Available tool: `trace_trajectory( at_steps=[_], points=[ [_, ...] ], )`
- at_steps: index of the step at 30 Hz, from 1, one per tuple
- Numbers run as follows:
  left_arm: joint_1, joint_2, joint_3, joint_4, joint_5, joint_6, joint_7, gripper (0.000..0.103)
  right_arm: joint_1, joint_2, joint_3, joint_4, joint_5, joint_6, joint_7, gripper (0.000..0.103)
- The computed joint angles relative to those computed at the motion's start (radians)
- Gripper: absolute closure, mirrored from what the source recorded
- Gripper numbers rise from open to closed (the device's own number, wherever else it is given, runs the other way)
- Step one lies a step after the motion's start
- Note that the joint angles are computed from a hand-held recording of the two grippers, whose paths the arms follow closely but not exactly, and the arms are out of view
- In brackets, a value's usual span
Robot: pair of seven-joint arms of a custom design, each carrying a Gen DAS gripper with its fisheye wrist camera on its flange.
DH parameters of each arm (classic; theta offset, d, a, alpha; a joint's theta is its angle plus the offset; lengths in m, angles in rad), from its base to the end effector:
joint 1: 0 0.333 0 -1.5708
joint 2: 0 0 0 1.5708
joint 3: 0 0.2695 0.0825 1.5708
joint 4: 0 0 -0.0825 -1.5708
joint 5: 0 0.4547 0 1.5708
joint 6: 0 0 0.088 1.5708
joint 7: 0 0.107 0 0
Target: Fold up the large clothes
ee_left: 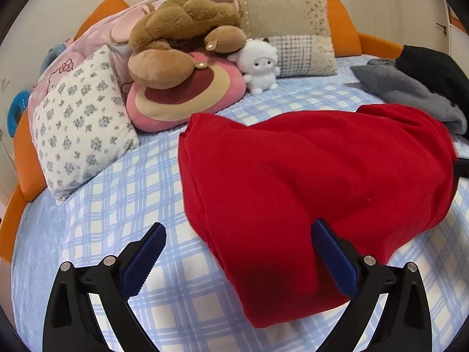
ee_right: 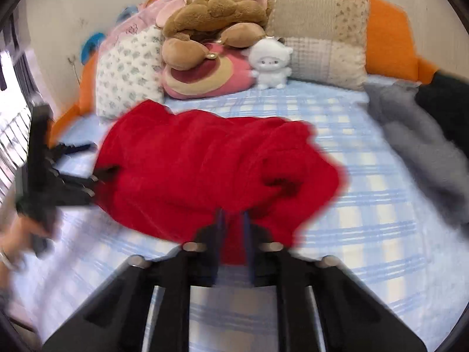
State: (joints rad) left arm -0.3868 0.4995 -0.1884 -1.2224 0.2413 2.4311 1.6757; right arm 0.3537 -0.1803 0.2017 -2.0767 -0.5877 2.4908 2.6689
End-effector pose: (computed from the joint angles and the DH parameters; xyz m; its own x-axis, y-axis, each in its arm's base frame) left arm 0.6891 -0.4038 0.5245 -0.6050 -0.7665 -0.2156 -0.5138 0.5827 -0.6297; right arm 0.5258 0.3346 0.5030 -0.1201 -0.9859 -0.1168 -0.7117 0.1675 -0.6822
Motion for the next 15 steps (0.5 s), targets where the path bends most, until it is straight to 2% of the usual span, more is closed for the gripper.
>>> trace_trajectory(
  at_steps=[1,2,3,5,9,10,11,13,15],
  points=[
    [-0.007,0.005,0.011,0.006,0.015,-0.003,-0.021,0.002,-0.003,-0.025,-0.008,-0.028,0.017,-0.018,0.003,0.103],
    [-0.011,0.010,0.016,0.012,0.023,-0.005,-0.033,0.002,-0.014,-0.047,-0.003,-0.045,0.005,-0.080,0.029,0.103],
    [-0.010,0.015,0.018,0.016,0.024,-0.004,-0.043,0.002,-0.027,-0.086,-0.004,-0.089,-0.008,-0.105,0.062,0.103],
    [-0.005,0.029,0.010,0.038,0.004,-0.022,-0.056,0.002,-0.029,-0.153,-0.032,-0.179,0.070,-0.050,0.055,0.102],
    [-0.009,0.038,0.014,0.053,0.010,-0.035,-0.064,0.002,-0.041,-0.212,0.010,-0.247,0.074,0.068,0.020,0.096],
    [-0.011,0.044,0.015,0.063,0.011,-0.042,-0.067,0.002,-0.039,-0.202,0.016,-0.238,0.086,0.085,0.005,0.085],
    [-0.014,0.053,0.017,0.078,0.013,-0.051,-0.072,0.002,-0.032,-0.183,0.023,-0.220,0.097,0.107,-0.014,0.059],
    [-0.023,0.076,0.025,0.111,0.024,-0.065,-0.087,0.002,-0.023,-0.134,0.040,-0.180,0.107,0.156,-0.030,0.030],
    [-0.034,0.099,0.035,0.143,0.041,-0.076,-0.105,0.002,-0.017,-0.064,0.057,-0.114,0.096,0.166,-0.039,0.032]
  ],
)
